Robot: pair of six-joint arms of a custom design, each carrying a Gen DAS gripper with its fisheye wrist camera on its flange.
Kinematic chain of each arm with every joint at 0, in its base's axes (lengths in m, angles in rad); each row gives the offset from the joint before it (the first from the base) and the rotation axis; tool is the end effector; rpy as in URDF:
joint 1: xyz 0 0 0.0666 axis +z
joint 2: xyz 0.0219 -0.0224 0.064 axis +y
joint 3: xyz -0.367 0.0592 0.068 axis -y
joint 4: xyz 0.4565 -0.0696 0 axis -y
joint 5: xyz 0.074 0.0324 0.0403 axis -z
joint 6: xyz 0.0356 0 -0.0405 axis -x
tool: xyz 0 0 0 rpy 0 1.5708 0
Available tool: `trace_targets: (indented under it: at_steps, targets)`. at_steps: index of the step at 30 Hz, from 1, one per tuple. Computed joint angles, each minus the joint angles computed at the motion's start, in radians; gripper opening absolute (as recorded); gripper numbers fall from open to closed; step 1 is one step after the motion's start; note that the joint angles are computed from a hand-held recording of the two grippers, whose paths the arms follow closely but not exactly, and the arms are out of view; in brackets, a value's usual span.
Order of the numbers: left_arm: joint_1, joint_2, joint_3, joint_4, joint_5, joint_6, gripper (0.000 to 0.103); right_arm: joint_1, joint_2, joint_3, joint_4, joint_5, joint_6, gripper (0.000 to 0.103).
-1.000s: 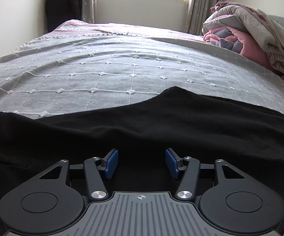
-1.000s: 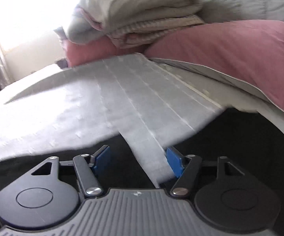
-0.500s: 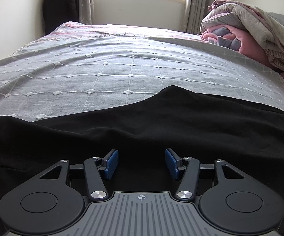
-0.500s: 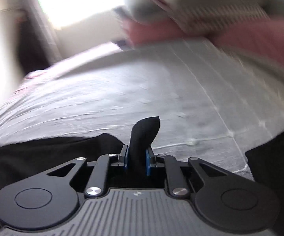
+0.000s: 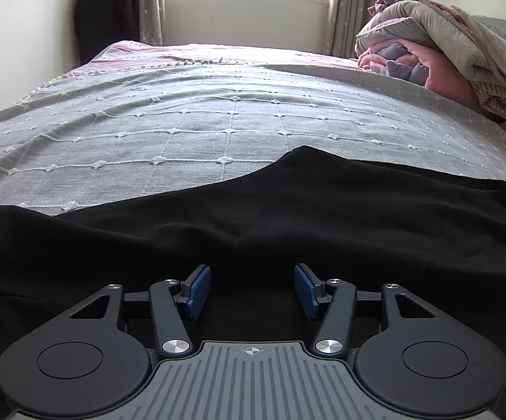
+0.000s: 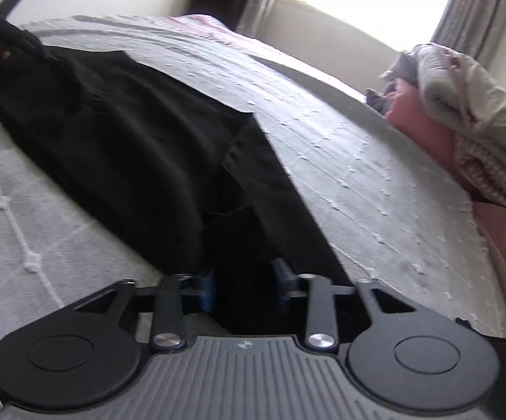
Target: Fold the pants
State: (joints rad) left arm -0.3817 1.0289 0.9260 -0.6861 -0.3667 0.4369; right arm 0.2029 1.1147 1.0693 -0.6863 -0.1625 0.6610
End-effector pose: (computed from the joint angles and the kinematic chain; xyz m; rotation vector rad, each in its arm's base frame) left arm 0.3947 -0.1451 0.3570 -0.2379 2.2826 0.0140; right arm 0.4479 0.0976 0.3963 -1.0341 2.0446 -0.0503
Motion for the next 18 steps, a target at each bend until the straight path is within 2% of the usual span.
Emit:
trace_targets:
  at_steps: [4, 6, 8, 11, 14, 16, 18]
  targets:
    - [-0.005, 0.006, 0.002, 0.002, -0.005, -0.005, 0.056, 0.025, -0.026, -0.032, 0.038, 0.062, 0.019, 0.089]
    - [-0.006, 0.004, 0.001, 0.003, -0.002, -0.01, 0.056, 0.036, -0.02, -0.039, 0.057, 0.087, 0.027, 0.098]
    - [-0.003, 0.0, -0.002, 0.004, 0.004, -0.006, 0.056, 0.054, -0.05, -0.063, 0.065, 0.107, 0.036, 0.101]
    - [0.001, -0.001, -0.001, 0.003, 0.012, -0.005, 0.056, 0.035, -0.08, -0.075, 0.088, 0.048, 0.002, 0.103]
    - [-0.001, 0.001, 0.001, 0.002, 0.014, -0.009, 0.056, 0.005, -0.061, -0.059, 0.089, 0.046, -0.044, 0.103]
    - [-0.002, 0.002, 0.003, 0.002, 0.015, -0.009, 0.056, -0.033, -0.004, -0.005, 0.014, -0.012, -0.128, 0.103]
    - [-0.002, 0.001, 0.002, 0.003, 0.018, -0.009, 0.056, -0.069, 0.043, 0.042, -0.055, -0.11, -0.217, 0.103]
